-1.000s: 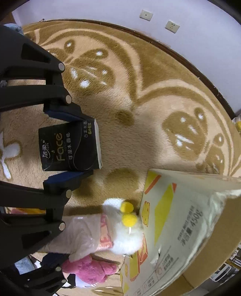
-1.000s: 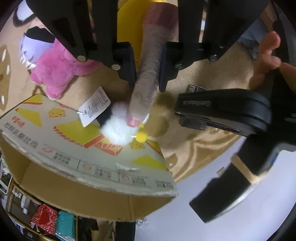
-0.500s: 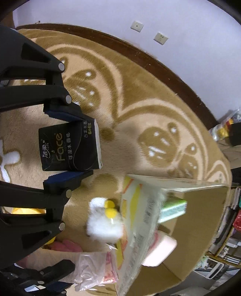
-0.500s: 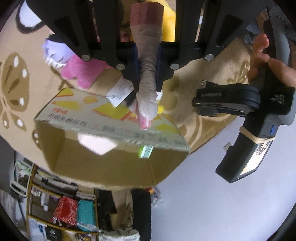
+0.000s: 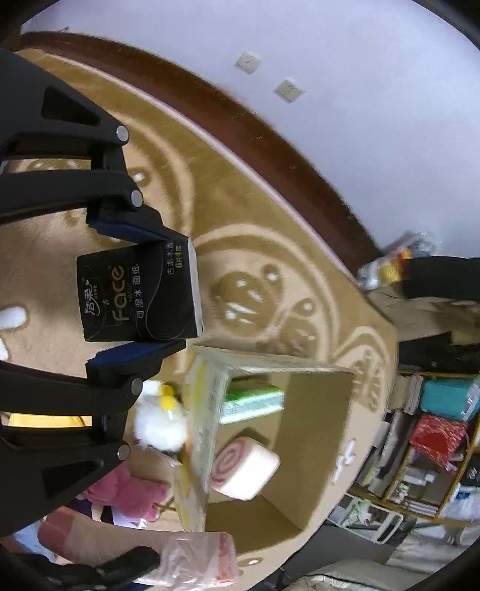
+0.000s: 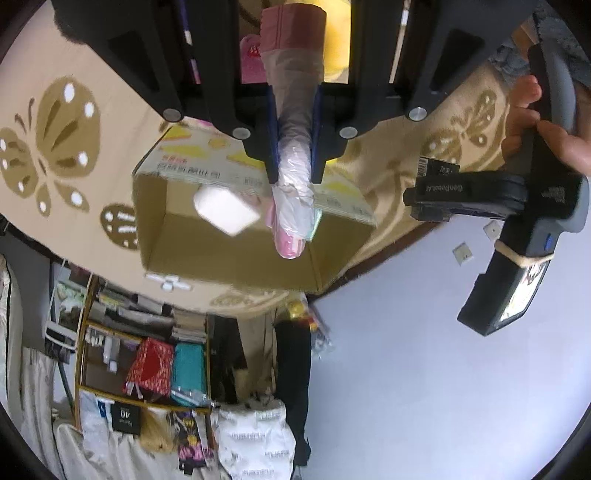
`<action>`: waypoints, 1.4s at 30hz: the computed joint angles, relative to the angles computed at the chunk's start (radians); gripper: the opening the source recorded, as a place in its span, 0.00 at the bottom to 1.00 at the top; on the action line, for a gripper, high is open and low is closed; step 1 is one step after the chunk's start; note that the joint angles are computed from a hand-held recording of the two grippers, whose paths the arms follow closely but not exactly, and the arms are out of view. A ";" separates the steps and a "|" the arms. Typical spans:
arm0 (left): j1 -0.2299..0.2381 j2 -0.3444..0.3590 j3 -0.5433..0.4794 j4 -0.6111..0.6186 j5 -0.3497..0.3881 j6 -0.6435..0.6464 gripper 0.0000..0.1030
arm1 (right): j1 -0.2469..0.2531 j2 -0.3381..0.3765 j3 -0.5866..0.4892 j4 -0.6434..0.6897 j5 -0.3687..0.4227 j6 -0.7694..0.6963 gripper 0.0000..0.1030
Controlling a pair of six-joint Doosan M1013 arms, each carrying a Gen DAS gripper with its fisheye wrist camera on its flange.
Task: Organize soft objects
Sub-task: 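Grasp the pink item in a plastic bag with the right tool while the left tool lifts the black pack, then carry both items over the box and open both tools to drop them inside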
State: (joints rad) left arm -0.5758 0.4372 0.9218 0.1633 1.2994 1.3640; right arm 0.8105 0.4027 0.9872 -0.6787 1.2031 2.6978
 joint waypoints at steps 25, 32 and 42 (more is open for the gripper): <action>-0.031 -0.057 0.035 0.004 -0.441 -0.042 0.44 | -0.031 -0.030 0.023 -0.218 -0.049 0.084 0.15; -0.046 -0.025 0.027 0.026 -0.424 0.020 0.45 | -0.066 -0.033 0.041 -0.233 -0.075 0.084 0.15; -0.062 0.023 -0.003 0.056 -0.390 0.033 0.45 | -0.110 -0.043 0.097 -0.167 -0.109 0.107 0.15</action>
State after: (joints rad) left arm -0.6378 0.4605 0.9189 0.2190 0.9093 1.3975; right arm 0.7002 0.3598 1.0841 -0.8455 1.0937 2.8048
